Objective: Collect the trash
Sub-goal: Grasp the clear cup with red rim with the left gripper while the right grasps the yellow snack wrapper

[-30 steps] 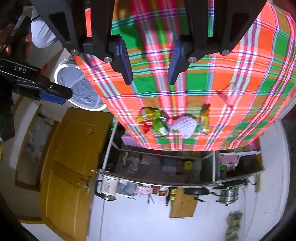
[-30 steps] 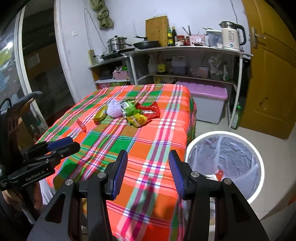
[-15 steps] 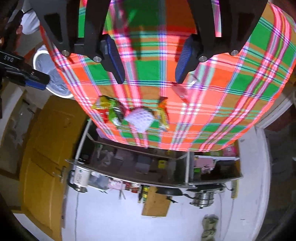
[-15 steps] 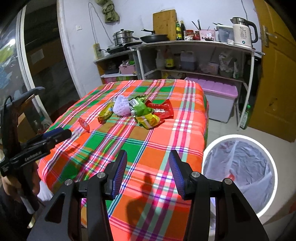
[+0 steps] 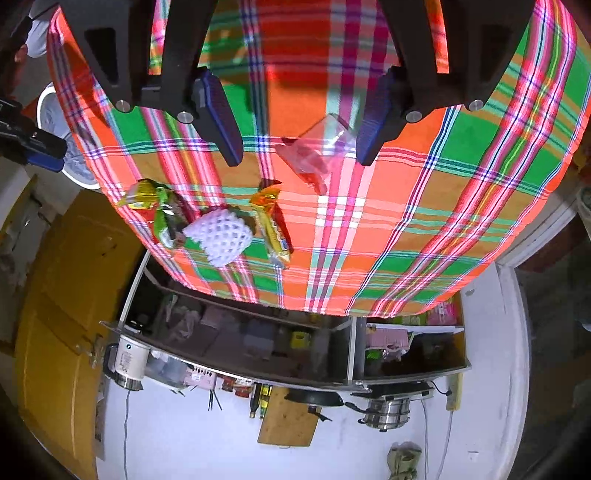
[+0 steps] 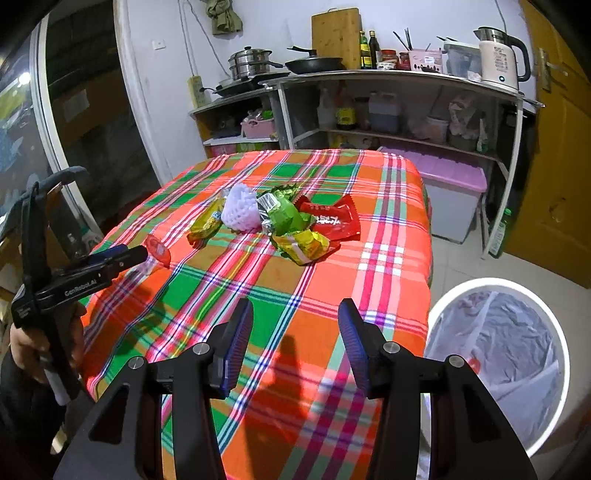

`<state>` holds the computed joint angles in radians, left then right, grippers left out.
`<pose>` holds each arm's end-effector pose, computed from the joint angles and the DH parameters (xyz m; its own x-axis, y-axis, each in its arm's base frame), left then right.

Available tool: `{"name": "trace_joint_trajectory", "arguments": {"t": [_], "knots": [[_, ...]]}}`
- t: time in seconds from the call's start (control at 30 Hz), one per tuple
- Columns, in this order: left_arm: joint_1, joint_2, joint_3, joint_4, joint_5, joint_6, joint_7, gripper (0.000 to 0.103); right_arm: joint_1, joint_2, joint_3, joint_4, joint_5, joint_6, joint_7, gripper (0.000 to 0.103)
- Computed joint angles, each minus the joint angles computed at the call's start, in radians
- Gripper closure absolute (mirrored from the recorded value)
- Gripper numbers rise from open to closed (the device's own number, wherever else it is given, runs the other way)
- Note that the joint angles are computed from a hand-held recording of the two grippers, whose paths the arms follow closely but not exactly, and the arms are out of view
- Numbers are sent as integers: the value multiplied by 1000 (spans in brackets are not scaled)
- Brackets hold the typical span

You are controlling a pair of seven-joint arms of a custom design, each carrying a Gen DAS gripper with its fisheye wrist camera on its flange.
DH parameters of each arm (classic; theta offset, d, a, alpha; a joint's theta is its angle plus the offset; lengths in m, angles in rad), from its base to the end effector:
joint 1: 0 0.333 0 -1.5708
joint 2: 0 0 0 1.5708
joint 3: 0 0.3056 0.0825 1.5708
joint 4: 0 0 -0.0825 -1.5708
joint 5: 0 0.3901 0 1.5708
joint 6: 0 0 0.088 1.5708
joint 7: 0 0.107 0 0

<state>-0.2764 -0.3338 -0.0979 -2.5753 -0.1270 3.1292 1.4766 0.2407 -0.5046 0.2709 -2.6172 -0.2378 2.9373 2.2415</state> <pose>0.4435 -0.1644 0.4707 -0.2253 -0.9642 0.1396 -0.6460 0.0406 -0.7623 0.3750 0.2352 0.4902 0.1443 -0.9766 -0.1593 -0.6917 0.0156 -0.7220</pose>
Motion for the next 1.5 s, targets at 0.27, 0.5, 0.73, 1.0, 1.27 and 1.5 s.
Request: {"name": "trace_joint_trajectory", "arguments": {"t": [0.27, 0.5, 0.73, 1.0, 1.27, 1.5], "knots": [[-28, 70, 40, 61, -44, -51, 66, 40, -24, 116, -2, 86, -36, 14, -18, 54], [-15, 105, 29, 108, -134, -131, 123, 40, -42, 213, -12, 161, -98, 8, -4, 54], [31, 120, -16, 127, -134, -158, 116, 40, -29, 296, -49, 230, -161, 0, -8, 54], [46, 121, -36, 130, -113, -164, 96, 50, 23, 349, -108, 271, -137, 5, -99, 54], [12, 117, -16, 126, -173, -158, 152, 51, 70, 382, -146, 299, 1, -23, -226, 54], [-14, 103, -8, 111, -217, -143, 185, 51, 61, 358, -131, 273, 17, -9, -199, 65]]}}
